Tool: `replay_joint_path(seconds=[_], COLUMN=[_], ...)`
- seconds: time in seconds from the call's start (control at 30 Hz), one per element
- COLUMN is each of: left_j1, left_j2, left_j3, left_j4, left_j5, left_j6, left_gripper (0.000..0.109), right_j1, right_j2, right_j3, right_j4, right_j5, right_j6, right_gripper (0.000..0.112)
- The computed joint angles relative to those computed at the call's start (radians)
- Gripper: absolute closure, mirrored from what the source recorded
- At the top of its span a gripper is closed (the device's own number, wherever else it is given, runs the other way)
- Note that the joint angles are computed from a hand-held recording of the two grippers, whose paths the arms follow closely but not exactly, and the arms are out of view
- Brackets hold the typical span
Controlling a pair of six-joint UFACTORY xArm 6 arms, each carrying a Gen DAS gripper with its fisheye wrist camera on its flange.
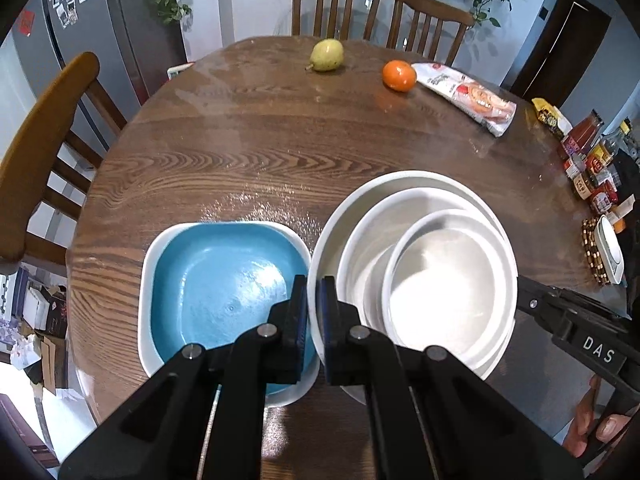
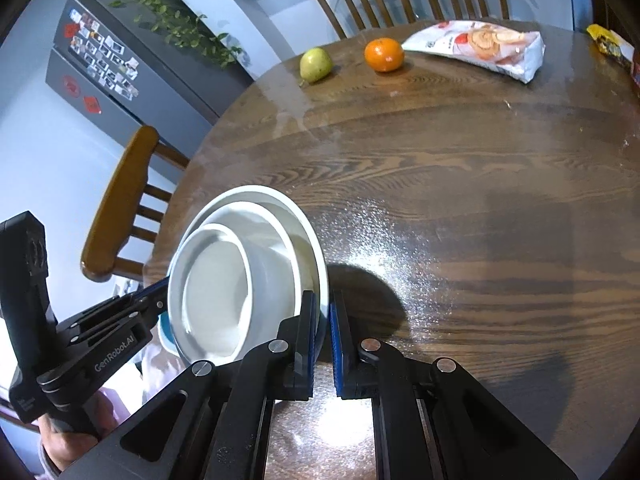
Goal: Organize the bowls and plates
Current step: 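Grasp the large white bowl rim with the left tool while the right tool grips it, then lift the bowl stack with both tools and carry it over the teal plate stack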
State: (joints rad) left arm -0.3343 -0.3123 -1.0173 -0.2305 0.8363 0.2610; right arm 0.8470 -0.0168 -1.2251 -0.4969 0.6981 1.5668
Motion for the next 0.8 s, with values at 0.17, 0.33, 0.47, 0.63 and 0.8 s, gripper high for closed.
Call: replay_joint_path(seconds=[0.17,0.33,0.47,0.63,0.8], left_j1=[0.015,0.037,0.063,0.103,0.143], left_j2=[-0.029,-0.046,-0.058,-0.065,-0.068], left_j3=[0.007,0.011,0.015,0.018,0.022], left_j4=[-0.015,-0.021,-0.027,-0.04,-0.05], left_j5=[-0.014,-0.021,-0.022,-0.018,-0.011], left_j6=[0.013,0.022,0.028,0.049,0.069], left_gripper=[0.107,0.107,0.107,0.107,0.107], right_j1=[0.019,0.032,0.038,0.044,0.051], right_j2=[0.01,0.036,0.074,0.124,0.182], right_j3=[-0.042,-0.09,-0.14,-0.2,-0.266], right_j4=[-0.033,-0.041,-0.037,-0.026,-0.007], right_j5=[0.035,0.05,0.054,0.054,0.053], right_j6=[0.008,-0.004,-0.026,-0.051,-0.08], right_gripper=[0.102,0.102,0.102,0.102,0.102])
